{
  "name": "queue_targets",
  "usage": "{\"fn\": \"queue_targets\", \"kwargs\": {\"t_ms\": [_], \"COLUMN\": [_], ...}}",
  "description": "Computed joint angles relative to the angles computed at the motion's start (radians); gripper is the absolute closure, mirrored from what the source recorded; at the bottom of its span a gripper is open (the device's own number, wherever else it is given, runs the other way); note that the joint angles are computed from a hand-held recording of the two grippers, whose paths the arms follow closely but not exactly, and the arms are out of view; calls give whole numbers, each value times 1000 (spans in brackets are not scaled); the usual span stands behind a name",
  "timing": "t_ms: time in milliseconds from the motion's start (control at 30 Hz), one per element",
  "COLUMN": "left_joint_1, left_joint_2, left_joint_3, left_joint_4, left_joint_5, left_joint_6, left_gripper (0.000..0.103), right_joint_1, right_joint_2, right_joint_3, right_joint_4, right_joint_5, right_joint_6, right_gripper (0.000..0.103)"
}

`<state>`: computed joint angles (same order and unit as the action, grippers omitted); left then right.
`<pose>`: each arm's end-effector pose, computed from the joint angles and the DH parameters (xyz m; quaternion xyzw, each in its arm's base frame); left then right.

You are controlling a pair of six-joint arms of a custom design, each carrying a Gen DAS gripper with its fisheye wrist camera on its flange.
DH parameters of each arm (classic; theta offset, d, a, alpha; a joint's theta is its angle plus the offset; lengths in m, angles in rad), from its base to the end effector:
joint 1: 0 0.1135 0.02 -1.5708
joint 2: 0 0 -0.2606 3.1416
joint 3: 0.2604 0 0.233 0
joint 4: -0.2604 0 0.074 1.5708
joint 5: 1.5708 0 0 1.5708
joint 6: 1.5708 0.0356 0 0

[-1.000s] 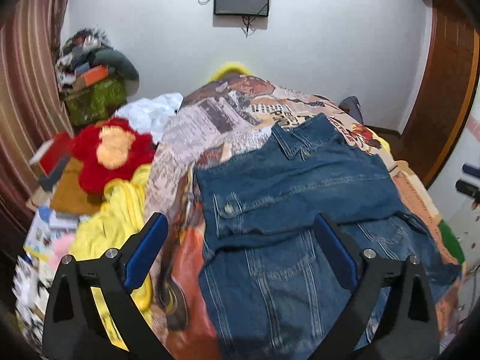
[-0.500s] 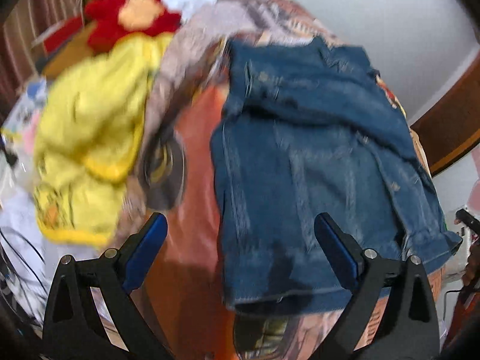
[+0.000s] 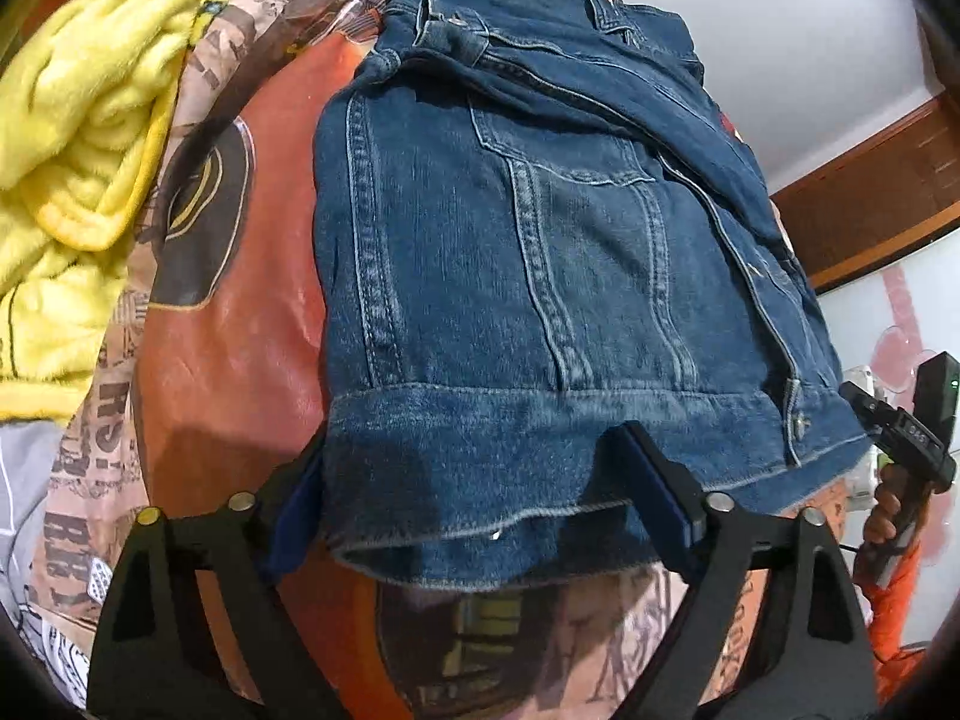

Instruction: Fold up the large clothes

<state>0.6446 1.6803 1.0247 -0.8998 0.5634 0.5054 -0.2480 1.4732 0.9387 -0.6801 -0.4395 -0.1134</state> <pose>0.2233 0.1441 0.1788 -0.0647 0.9584 -0.2293 0.1574 0.2518 -0.0481 0.2102 0.0261 0.9609 0.1800 0.2086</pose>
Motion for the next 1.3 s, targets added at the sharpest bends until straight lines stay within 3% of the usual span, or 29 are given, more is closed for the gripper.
{"fn": "queue_targets", "kwargs": {"t_ms": [33,133,167,300,533,800,1133,1300], "left_joint_1": [-3,-5,-3,-7,-70,-124,-212,-248], "left_joint_2": [-1,-20,-34,-55,-143,-84,137,316], "left_joint_3": [-1,1,2,23,105,329,644,870], "left_joint_4": [10,29,37,36,69,131,208,169], "left_joint_5": [4,14,5,22,43,63,-8,-35], "left_joint_6": [-7,-16,-16,-14,-76,-172,-330,-398], "left_gripper": [23,46,64,80,85,87,88,88], "right_joint_1": [10,40,50,74,120,166,186,201], "right_joint_2": [-5,-11,-14,-18,-10,92,408,626], "right_joint_3": [-8,-22,-23,1,119,345,833,1166], "right_joint_4": [13,44,53,64,69,88,3,-105], "right_joint_5": [6,20,27,23,7,47,61,94], "right_joint_6": [9,18,14,12,18,64,121,139], "right_gripper": [62,72,74,85,88,89,89,89]}}
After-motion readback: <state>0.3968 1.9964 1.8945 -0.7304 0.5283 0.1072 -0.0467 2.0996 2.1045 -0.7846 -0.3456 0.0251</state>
